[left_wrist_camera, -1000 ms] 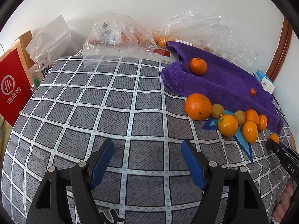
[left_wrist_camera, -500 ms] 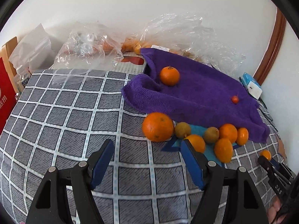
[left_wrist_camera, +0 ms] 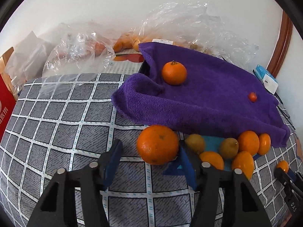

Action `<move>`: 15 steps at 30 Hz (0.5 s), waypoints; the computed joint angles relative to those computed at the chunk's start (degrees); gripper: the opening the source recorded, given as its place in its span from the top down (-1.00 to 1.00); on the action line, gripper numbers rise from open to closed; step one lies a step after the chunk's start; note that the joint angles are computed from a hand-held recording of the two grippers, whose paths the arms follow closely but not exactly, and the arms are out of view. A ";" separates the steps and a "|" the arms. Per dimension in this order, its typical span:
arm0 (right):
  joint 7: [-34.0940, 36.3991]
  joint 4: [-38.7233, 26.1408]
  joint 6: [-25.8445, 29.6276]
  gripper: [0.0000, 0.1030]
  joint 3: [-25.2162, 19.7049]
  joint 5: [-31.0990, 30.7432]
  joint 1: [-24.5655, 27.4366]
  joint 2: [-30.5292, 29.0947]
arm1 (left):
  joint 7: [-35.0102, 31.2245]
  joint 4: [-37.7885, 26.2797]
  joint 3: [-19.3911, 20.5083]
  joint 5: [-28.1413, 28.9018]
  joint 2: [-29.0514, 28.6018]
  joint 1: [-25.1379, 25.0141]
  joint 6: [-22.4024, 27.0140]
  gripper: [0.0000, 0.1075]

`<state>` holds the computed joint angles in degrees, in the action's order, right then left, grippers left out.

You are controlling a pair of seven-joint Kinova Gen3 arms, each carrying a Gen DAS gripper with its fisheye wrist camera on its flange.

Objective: Organize fruits
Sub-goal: 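Hold the orange in the right gripper while the left gripper grasps another large tangerine, then carry the orange with the right tool while the left carries the tangerine over the towel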

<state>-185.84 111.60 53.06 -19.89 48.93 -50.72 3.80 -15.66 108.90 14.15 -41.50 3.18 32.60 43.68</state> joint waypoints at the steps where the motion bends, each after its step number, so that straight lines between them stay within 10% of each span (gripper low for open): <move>1: 0.23 -0.07 -0.04 0.41 0.05 -0.18 0.08 0.07 | -0.78 0.77 -0.17 0.53 -0.58 -0.36 -1.78 0.24; 15: -4.84 0.69 2.64 0.41 -0.25 1.97 -0.88 -0.43 | 8.13 7.94 4.48 -5.18 -6.63 -5.95 -8.82 0.27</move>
